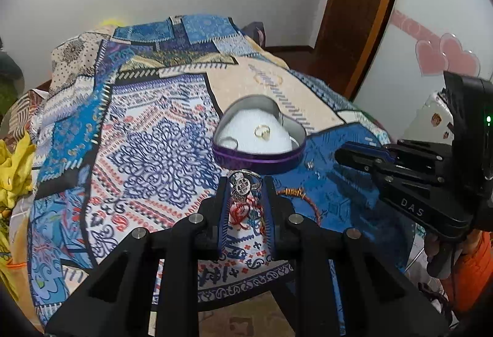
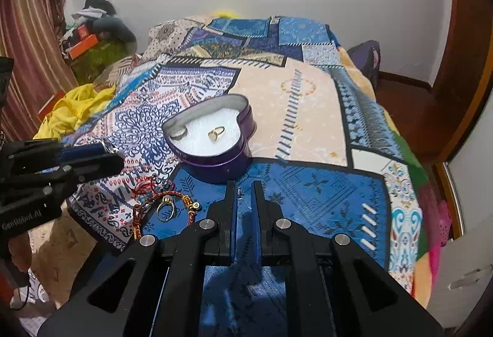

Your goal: Organize jewelry

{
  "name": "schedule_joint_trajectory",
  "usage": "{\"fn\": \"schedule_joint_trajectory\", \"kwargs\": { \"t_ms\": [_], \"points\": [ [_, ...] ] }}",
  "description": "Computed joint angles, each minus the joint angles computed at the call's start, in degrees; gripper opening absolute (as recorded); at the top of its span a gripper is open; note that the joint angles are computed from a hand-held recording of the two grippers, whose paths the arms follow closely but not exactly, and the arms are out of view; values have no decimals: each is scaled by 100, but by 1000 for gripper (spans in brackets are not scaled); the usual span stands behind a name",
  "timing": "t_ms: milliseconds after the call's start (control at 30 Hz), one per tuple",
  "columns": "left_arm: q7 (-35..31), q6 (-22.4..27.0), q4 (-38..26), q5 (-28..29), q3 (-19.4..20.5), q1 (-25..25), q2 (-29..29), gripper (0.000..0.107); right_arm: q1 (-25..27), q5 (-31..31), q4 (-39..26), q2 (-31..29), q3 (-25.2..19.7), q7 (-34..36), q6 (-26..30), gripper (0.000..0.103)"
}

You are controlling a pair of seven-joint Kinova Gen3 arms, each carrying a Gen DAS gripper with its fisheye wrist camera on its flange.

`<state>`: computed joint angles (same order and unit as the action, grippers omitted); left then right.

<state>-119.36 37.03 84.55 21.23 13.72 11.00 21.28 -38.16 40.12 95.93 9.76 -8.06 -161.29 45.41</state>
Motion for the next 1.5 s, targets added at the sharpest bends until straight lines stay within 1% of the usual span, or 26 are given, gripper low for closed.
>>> {"fn": "schedule_joint_trajectory", "kwargs": {
  "t_ms": [67,133,200,267,333,467,533,567,600,633,667,833,1033,1200,1500],
  "points": [
    [-19,-39,6,32,5,-26,-37,19,62,-137,-14,-14,-18,136,-49,8],
    [-47,-57,12,87,19,-66,-60,19,164,-422,-122,48,-31,424,-57,8],
    [-78,-68,24,138,28,-101,-72,19,245,-742,-282,178,-33,771,7,14],
    [-78,-55,18,151,15,-108,-56,19,177,-746,-358,281,36,824,55,28],
    [-46,-42,9,114,-15,-83,-36,19,161,-796,-413,376,85,930,-6,31],
    [18,-29,-5,48,-47,-61,14,19,-3,-635,-545,586,242,917,104,31],
    [32,-32,-11,45,-43,-72,37,19,23,-721,-573,655,267,1023,87,31],
    [40,-31,-22,45,-41,-77,52,19,-3,-692,-539,652,303,990,48,29],
    [42,-27,-41,43,-38,-84,70,19,-59,-602,-510,659,346,944,29,26],
    [48,-25,-58,40,-36,-87,84,19,-61,-605,-512,657,343,991,42,15],
    [59,-25,-77,37,-36,-86,101,19,-12,-679,-520,662,310,1100,28,9],
    [121,-25,-173,15,-18,-66,160,19,13,-744,-348,513,355,1041,-215,9],
    [92,-52,-258,35,32,-51,173,19,-70,-408,-240,274,354,638,-244,9],
    [98,-66,-371,44,52,-16,191,19,-79,-40,-268,120,265,374,-244,9],
    [115,-64,-642,76,87,26,284,19,-52,509,-425,69,191,103,-383,9]
  ]
}}
